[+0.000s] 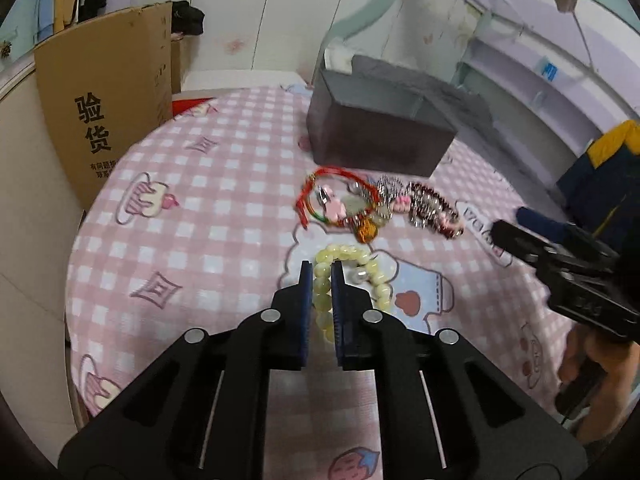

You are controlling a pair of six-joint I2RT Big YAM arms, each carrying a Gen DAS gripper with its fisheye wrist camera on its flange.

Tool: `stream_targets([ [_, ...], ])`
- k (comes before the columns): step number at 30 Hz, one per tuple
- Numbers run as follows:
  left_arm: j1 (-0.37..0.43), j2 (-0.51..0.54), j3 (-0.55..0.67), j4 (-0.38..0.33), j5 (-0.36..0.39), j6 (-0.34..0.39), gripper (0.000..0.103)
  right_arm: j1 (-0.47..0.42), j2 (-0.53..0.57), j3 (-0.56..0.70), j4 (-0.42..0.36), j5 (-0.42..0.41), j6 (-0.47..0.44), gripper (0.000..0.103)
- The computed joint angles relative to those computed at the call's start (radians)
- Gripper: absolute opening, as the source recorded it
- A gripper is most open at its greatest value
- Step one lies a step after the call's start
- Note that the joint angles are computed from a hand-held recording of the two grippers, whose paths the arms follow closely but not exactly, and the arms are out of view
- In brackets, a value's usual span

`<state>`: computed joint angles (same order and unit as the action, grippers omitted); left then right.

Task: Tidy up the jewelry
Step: 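Grasp the cream bead bracelet with the left tool while the right tool approaches the pile, then grasp the red string bracelet with the right tool while the left tool lifts its bracelet, then lower both bracelets into the grey metal box and open both tools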

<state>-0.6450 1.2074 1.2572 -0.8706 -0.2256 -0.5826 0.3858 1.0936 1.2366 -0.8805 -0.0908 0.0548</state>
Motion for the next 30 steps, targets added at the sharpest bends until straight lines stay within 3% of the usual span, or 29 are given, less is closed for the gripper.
stream_targets([
  [4, 0.026, -0.032, -0.025, 0.032, 0.022, 0.007, 0.009, 0.037, 0.084, 0.073, -0.013, -0.04, -0.011, 0.048],
  [9, 0.06, -0.062, -0.043, 0.067, 0.062, 0.021, 0.009, 0.07, 0.198, 0.177, -0.049, -0.066, -0.035, 0.038],
  [18, 0.14, -0.049, -0.012, 0.116, 0.11, 0.08, 0.009, 0.117, 0.347, 0.302, -0.128, 0.008, -0.106, 0.027],
  [21, 0.157, -0.037, -0.005, 0.116, 0.127, 0.092, 0.009, 0.125, 0.377, 0.32, -0.161, 0.028, -0.148, 0.011],
  [23, 0.166, -0.026, 0.002, 0.118, 0.145, 0.099, 0.009, 0.123, 0.374, 0.312, -0.153, 0.036, -0.165, 0.01],
  [25, 0.17, -0.022, 0.006, 0.121, 0.16, 0.105, 0.009, 0.116, 0.361, 0.307, -0.146, 0.019, -0.161, 0.001],
  [30, 0.172, -0.014, 0.03, 0.125, 0.189, 0.123, 0.009, 0.091, 0.291, 0.303, -0.127, -0.063, -0.144, 0.001],
])
